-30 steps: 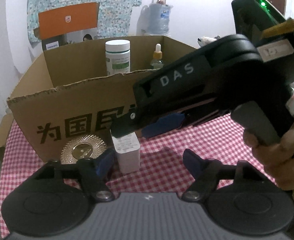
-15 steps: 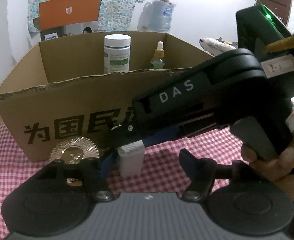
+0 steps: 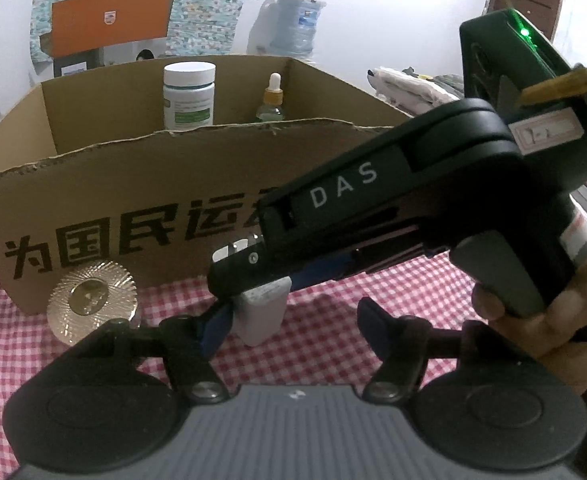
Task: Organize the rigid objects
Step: 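Lift the charger with the right gripper and carry it over the box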
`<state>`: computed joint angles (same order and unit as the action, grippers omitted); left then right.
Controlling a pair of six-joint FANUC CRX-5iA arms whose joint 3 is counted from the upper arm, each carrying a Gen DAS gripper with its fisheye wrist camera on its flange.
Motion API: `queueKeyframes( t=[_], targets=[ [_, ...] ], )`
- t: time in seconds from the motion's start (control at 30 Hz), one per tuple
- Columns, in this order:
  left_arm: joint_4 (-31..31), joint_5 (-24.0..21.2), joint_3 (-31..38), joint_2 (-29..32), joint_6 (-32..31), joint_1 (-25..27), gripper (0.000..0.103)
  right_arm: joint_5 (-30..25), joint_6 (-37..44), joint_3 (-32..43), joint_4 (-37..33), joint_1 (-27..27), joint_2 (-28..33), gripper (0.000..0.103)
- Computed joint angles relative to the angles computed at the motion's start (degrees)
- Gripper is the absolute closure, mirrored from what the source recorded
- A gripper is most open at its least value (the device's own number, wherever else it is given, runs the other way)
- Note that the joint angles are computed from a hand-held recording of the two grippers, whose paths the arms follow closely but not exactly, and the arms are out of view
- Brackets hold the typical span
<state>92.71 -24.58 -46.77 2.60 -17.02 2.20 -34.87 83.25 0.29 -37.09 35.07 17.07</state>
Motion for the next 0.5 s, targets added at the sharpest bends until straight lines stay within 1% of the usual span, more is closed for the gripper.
queueKeyframes(
  t=[0.03,0.07,0.13,0.17,0.2,0.27,0.33,0.4,0.5],
  targets=[
    [0.4,0.1,-0.1,-0.1,-0.4,-0.2,0.034,0.0,0.0,-0.2,-0.1,-0.1,-0.1,0.064],
    [0.8,0.4,-0.1,0.0,-0.8,-0.4,0.036,0.1,0.0,-0.3,-0.2,-0.1,-0.3,0.064],
    [3.2,2.2,-0.2,-0.1,-2.6,-1.7,0.044,0.2,-0.1,-0.7,-0.5,-0.2,-0.6,0.064],
    [4.3,3.2,-0.2,0.0,-3.5,-2.2,0.049,0.2,0.0,-0.6,-0.7,-0.3,-0.5,0.064],
    [5.2,4.3,-0.1,0.1,-3.8,-2.7,0.056,0.1,0.2,-0.5,-1.0,-0.4,-0.4,0.064],
    [5.5,5.1,0.5,0.7,-3.3,-2.7,0.062,-0.1,0.3,-0.3,-1.3,-0.6,-0.2,0.062],
    [6.5,5.6,1.0,1.3,-3.3,-2.9,0.063,-0.3,0.3,0.1,-1.6,-0.7,0.1,0.061],
    [9.1,7.3,1.4,1.7,-4.8,-4.1,0.066,-0.4,0.2,0.5,-2.1,-0.8,0.4,0.061],
    [10.6,7.6,1.8,2.2,-5.2,-4.5,0.066,0.2,0.1,0.5,-1.7,-0.6,0.6,0.06]
  ],
)
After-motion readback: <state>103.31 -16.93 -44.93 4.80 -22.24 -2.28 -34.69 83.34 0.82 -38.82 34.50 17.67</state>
